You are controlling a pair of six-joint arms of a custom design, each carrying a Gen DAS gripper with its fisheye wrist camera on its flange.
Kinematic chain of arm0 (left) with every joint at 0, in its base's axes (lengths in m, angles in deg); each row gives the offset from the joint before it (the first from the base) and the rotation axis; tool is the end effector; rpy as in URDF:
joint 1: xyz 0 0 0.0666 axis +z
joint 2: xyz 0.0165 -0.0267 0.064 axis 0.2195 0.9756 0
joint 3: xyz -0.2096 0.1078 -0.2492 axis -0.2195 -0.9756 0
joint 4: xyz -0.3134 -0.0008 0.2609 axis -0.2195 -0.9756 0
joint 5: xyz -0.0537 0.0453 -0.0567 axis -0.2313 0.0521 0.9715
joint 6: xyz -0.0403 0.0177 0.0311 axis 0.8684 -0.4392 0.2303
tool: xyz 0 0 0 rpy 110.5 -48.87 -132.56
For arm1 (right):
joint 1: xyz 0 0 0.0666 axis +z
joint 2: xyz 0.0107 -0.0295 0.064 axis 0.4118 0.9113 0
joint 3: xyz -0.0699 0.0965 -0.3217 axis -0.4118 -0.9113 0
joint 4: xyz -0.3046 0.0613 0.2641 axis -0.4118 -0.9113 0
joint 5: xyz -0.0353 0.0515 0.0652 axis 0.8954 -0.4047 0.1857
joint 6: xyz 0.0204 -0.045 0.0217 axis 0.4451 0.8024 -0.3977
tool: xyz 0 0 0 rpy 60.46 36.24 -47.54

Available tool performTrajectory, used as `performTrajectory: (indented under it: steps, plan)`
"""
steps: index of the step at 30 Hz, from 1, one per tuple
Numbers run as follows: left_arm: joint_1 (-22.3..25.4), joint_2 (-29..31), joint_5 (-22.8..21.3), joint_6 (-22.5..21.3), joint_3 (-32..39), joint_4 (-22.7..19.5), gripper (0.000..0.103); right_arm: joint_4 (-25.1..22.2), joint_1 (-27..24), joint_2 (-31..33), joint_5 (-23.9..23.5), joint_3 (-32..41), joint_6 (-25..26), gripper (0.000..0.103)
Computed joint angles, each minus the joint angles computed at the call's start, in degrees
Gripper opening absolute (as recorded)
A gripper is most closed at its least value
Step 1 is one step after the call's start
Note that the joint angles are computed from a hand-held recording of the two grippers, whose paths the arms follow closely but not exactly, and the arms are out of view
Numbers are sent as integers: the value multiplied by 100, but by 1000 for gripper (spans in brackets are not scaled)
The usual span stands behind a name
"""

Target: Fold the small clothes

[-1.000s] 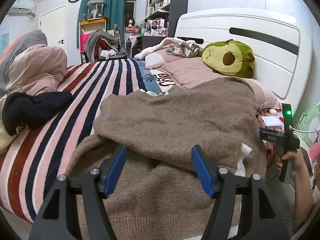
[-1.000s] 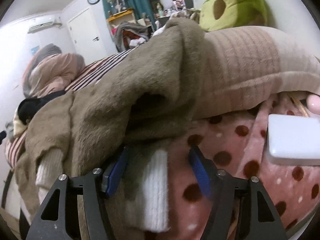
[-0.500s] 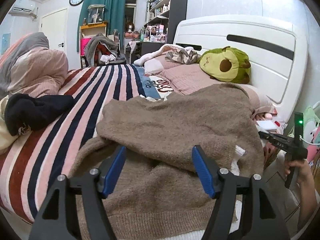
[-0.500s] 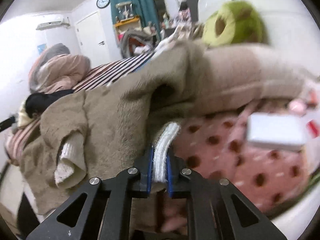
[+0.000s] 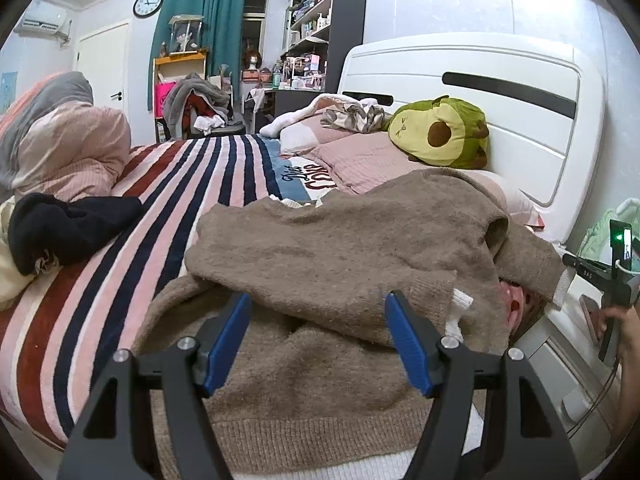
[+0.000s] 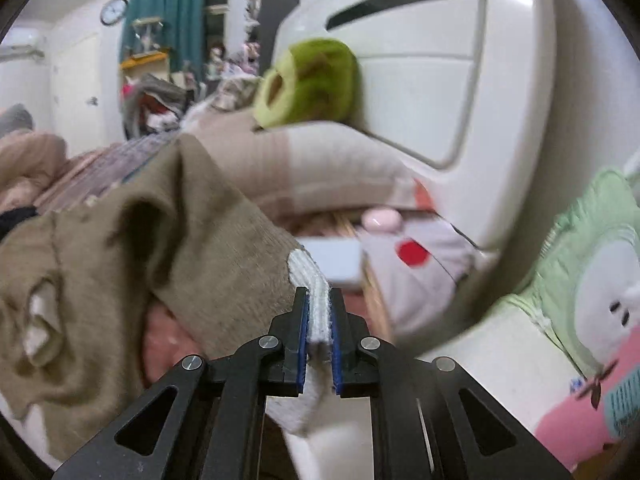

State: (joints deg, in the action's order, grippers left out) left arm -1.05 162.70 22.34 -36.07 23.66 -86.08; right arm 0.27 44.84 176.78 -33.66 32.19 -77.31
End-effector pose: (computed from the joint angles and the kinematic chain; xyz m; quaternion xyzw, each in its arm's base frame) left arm 0.6403 -0.1624 0.3826 0.1411 0.8589 -0.1226 0.4768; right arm 0.5521 0.1857 0.3459 0.1484 0.8769 -0.0887 0.4485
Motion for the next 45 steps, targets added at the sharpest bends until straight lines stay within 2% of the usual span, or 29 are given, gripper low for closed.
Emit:
performTrajectory:
  steps: [4, 6, 8, 9, 10, 12, 15, 17, 18, 21, 24, 26, 29, 31, 34, 36, 38, 41, 42, 43, 45]
  plan:
    - [-25, 86, -65, -17, 147, -132, 68, -485, -19, 207, 542, 57, -332, 4]
    - [-31, 125, -99, -32, 196, -164, 68, -617, -119, 127, 464, -77, -660, 4]
    - [-41, 170, -108, -22, 255, -192, 68, -395, -154, -53, 401, -280, -846, 6]
    - [-43, 196, -94, -3, 286, -204, 68, -256, -165, -154, 355, -389, -915, 10]
    - [-48, 205, -85, 10, 293, -202, 68, -110, -185, -261, 235, -498, -941, 26]
    - [-56, 226, -58, 24, 313, -213, 68, 28, -236, -333, -58, -566, -903, 45]
    - [-73, 262, -42, 18, 351, -252, 68, 117, -332, -339, -793, -556, -977, 47]
    - [-81, 275, -28, 5, 362, -270, 68, 265, -357, -366, -1403, -631, -1187, 54]
    - [-87, 286, -26, -3, 375, -277, 68, 280, -336, -346, -1534, -643, -1254, 59]
    - [-93, 294, -30, -32, 385, -287, 68, 134, -221, -248, -1564, -609, -1414, 64]
    - [-84, 273, -27, -37, 354, -261, 68, -33, -113, -93, -1204, -530, -1548, 70]
    - [-76, 242, -20, -21, 306, -231, 69, -50, -101, -54, -1058, -507, -1576, 77]
    - [-57, 206, -25, -2, 241, -203, 69, 200, -169, -25, -1179, -529, -1592, 85]
    - [-47, 186, -34, 10, 207, -188, 69, 40, -241, 167, -1278, -286, -1539, 85]
    - [-31, 152, -48, 18, 156, -168, 69, -120, -319, 431, -1403, 6, -1487, 85]
    - [-24, 158, -54, 13, 166, -188, 69, 11, -332, 460, -1564, 1, -1518, 86]
    - [-24, 187, -63, 15, 209, -216, 69, -11, -288, 517, -1542, 58, -1439, 78]
    - [-26, 220, -33, 28, 259, -224, 69, 52, -160, 476, -1256, -14, -1256, 46]
    - [-27, 228, -1, 34, 271, -218, 69, 95, -127, 434, -1166, -61, -1182, 24]
    - [-29, 240, 22, 39, 289, -219, 69, 133, -109, 391, -1116, -103, -1111, 17]
    - [-42, 253, 49, 47, 312, -207, 69, 216, -98, 329, -1146, -151, -988, 14]
